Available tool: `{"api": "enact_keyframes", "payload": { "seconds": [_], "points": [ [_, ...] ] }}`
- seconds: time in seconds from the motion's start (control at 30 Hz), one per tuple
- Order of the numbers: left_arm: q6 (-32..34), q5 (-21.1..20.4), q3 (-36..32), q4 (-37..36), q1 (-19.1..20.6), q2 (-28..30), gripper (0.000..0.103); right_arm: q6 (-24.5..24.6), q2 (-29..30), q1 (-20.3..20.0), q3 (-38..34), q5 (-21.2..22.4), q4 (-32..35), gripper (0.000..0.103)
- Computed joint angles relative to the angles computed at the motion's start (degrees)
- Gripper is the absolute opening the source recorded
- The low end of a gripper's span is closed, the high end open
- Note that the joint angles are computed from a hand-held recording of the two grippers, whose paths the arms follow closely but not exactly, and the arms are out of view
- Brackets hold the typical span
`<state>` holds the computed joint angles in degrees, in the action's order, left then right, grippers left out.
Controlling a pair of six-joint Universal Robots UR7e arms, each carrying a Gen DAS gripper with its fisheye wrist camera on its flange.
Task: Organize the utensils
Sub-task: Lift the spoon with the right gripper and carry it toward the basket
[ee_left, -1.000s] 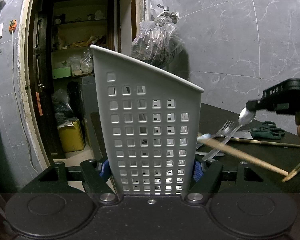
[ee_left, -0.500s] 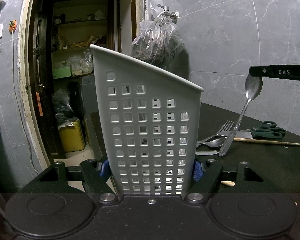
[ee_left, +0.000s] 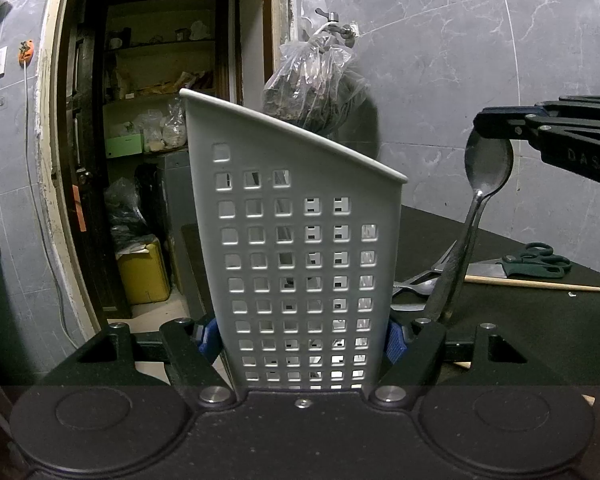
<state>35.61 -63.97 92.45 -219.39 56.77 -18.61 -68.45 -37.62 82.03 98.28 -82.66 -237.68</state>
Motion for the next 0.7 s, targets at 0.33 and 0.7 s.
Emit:
{"api": "enact_keyframes", "payload": {
  "seconds": [0.33, 0.7],
  "points": [
    [0.0, 0.0, 0.1, 0.0, 0.0, -0.1, 0.075, -0.1, 0.3, 0.6, -0.8, 0.5, 2.2, 0.003],
    [0.0, 0.0, 0.1, 0.0, 0.0, -0.1, 0.075, 1.0, -0.1, 0.4, -1.6, 0.5, 5.1, 0.004]
  ]
}}
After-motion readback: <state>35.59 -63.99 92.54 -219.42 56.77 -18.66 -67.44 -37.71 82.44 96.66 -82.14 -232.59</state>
